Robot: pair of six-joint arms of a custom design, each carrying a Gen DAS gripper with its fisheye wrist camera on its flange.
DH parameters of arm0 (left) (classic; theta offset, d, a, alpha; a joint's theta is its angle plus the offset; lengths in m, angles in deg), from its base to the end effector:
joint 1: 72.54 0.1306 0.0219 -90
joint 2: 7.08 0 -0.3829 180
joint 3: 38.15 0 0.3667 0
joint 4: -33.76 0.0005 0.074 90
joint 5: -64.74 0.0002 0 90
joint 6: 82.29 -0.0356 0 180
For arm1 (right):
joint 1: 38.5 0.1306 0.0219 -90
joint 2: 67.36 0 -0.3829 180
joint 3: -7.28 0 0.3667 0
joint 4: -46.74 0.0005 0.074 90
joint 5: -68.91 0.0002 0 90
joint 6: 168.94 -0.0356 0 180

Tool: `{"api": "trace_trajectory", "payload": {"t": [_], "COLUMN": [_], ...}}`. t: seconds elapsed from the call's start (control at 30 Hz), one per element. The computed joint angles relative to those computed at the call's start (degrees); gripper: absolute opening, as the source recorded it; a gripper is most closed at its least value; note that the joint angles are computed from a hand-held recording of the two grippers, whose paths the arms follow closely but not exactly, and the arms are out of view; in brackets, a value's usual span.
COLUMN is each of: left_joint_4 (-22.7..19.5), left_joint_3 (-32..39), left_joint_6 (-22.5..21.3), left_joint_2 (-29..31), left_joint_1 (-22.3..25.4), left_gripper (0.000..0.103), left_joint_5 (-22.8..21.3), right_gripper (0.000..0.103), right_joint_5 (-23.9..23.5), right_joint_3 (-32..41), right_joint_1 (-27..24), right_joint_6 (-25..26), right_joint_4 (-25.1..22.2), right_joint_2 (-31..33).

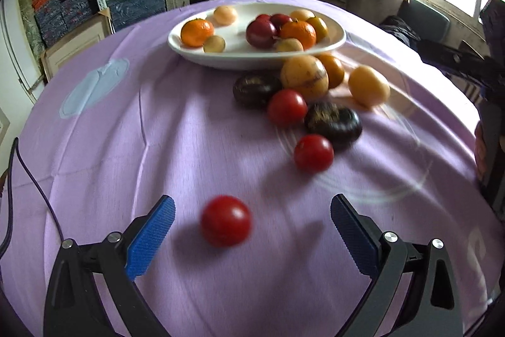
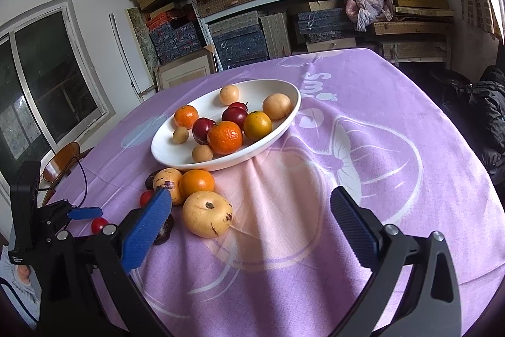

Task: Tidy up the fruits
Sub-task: 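Grasp a red tomato with the left tool while the right tool grasps a pale yellow apple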

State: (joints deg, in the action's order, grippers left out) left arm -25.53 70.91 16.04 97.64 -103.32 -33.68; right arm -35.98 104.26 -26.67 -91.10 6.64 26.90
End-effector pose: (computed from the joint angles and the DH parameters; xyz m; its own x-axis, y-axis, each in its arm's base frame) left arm 0.4727 -0.2761 0.4392 -0.7588 0.2852 -0.5856 0.3275 0.9442 0.0354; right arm 0.4902 0.1115 0.4639 -0.6647 0.0688 -0.7439 -0.2639 0.9100 0.3199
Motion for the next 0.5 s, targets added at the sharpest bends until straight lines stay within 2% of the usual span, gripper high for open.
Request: {"api": "trace_trajectory", "payload": {"t": [0.07, 0.2, 0.37, 0.5], "left_joint_4": [-0.73, 0.83, 4.92, 5.27], "left_joint_3": [-1.11, -4.89, -7.7, -7.23], "left_joint_6": [-0.03, -0.25, 1.83, 4.96], "left_joint_2": [-0.92, -3.99, -6.76, -6.29], "left_joint_1": [0.55, 1.0, 2.39, 3.55], "left_gripper": [0.1, 0.099, 0.099, 0.099], "left_joint_5": [3.1, 5.31, 8.77, 8.05], "right_gripper": [0.099, 0.099, 0.099, 0.099], "right_joint_5": [-0.14, -0.08, -0.06, -0.03], "right_joint_3": [0.19, 0.29, 0.17, 0.11], "right_joint_1": [0.03, 0.08, 0.31, 0.39], "right_joint_6": [0.09, 0.1, 0.38, 0.03], "right_joint_4": [-0.4, -0.51, -0.38, -0.5], "right_joint_2": [0.18, 0.3, 0.49, 0.6]}}
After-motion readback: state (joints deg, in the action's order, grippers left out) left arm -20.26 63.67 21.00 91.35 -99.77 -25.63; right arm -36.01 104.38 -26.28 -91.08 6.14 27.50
